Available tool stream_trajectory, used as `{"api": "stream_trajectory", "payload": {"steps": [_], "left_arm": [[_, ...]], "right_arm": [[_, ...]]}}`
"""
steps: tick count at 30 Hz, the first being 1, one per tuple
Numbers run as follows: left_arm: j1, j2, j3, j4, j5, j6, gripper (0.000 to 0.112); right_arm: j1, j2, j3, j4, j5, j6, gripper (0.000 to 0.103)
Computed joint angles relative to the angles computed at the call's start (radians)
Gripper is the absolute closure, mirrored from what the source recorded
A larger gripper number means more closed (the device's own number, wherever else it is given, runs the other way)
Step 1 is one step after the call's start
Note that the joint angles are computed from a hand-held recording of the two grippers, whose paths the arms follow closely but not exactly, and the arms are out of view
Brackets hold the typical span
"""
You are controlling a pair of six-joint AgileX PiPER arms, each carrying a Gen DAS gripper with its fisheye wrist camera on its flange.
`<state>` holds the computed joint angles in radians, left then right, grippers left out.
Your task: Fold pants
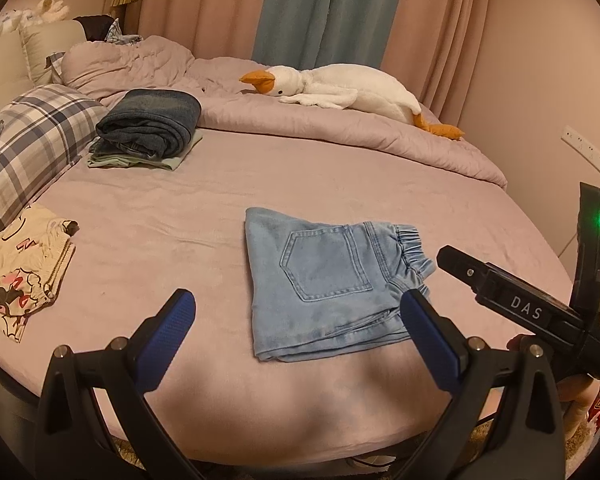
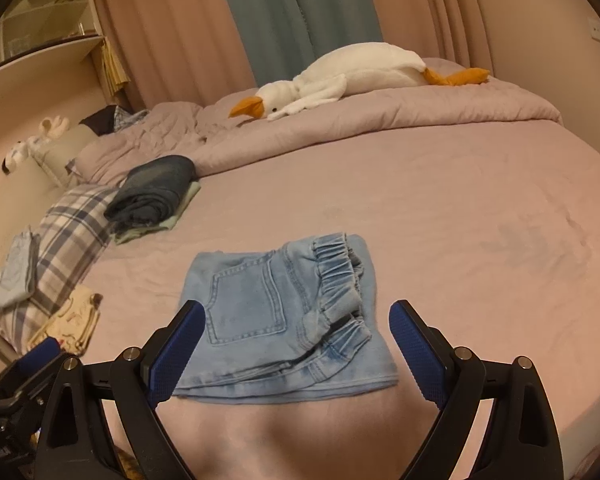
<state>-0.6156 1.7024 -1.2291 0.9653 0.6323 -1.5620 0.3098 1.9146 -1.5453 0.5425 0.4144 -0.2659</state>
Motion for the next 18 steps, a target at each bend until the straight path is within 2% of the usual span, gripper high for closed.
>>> {"api": "stream_trajectory", "payload": {"steps": [8, 14, 18], "left_arm": [[0.006, -0.001, 0.002, 0.0, -0.01, 0.006, 0.01], [-0.006, 0.001, -0.005, 0.015, 0.03, -0.002, 0.01], [-0.001, -0.007, 0.006, 0.018, 0.022, -0.008, 0.01]], "right_arm": [[0.006, -0.001, 0.0, -0.031, -0.001, 0.031, 0.01], [0.007, -0.002, 0.001, -0.051, -0.002, 0.052, 0.01], [0.01, 0.001, -0.002, -0.067, 0.0, 0.07, 0.01]]}}
